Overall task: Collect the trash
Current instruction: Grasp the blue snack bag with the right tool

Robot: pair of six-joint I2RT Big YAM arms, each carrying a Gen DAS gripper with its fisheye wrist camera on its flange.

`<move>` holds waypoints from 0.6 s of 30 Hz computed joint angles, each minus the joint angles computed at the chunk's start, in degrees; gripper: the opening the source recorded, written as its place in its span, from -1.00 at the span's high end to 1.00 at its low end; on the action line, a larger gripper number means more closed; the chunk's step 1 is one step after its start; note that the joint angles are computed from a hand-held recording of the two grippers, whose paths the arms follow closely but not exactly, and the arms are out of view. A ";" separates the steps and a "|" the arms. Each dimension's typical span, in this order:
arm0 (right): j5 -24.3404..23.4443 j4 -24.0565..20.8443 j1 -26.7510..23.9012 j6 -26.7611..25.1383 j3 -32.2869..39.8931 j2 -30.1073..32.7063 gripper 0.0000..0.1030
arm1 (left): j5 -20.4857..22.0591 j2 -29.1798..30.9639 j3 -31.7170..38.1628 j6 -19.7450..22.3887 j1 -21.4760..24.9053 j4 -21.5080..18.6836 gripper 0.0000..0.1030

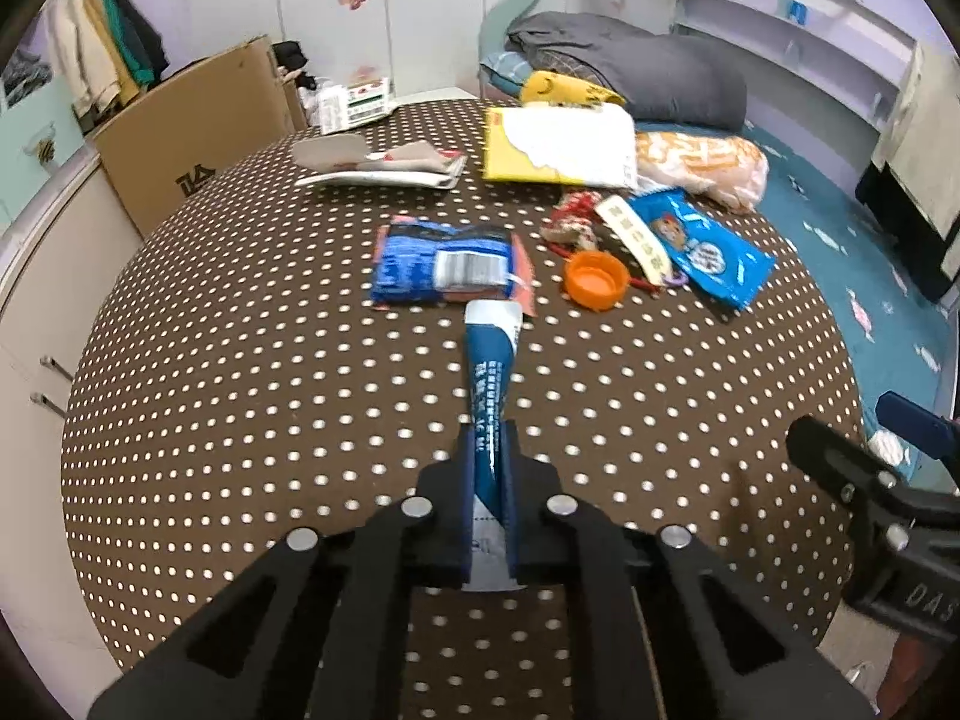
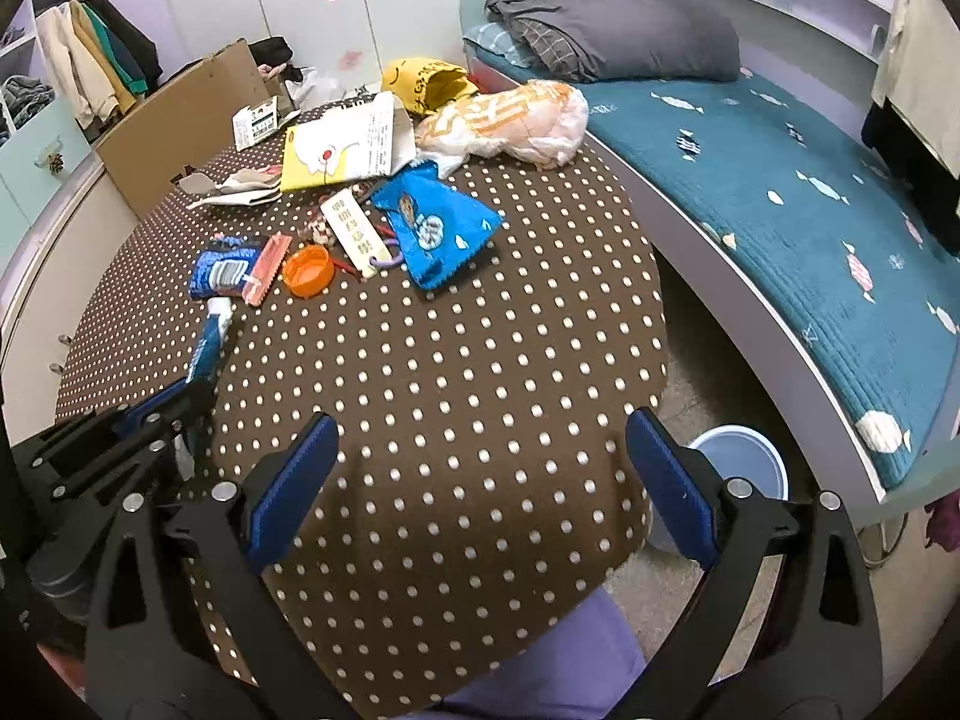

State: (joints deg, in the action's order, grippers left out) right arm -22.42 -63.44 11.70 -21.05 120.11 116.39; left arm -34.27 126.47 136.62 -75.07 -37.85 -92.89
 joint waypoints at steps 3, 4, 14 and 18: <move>-0.78 -0.93 0.79 -1.17 2.11 0.85 -0.83 | -0.65 -2.75 -4.20 -1.96 0.29 1.12 0.85; -1.10 -1.25 1.11 -1.69 2.81 1.14 -0.83 | -0.80 -3.72 -5.61 -2.55 0.38 1.60 0.85; -2.03 -3.61 6.50 -7.25 8.69 3.92 -0.83 | -2.55 -10.46 -14.91 -7.36 2.50 2.29 0.85; -2.54 -6.58 8.59 -9.22 12.38 6.19 -0.83 | -3.04 -12.65 -17.94 -8.95 3.25 2.07 0.85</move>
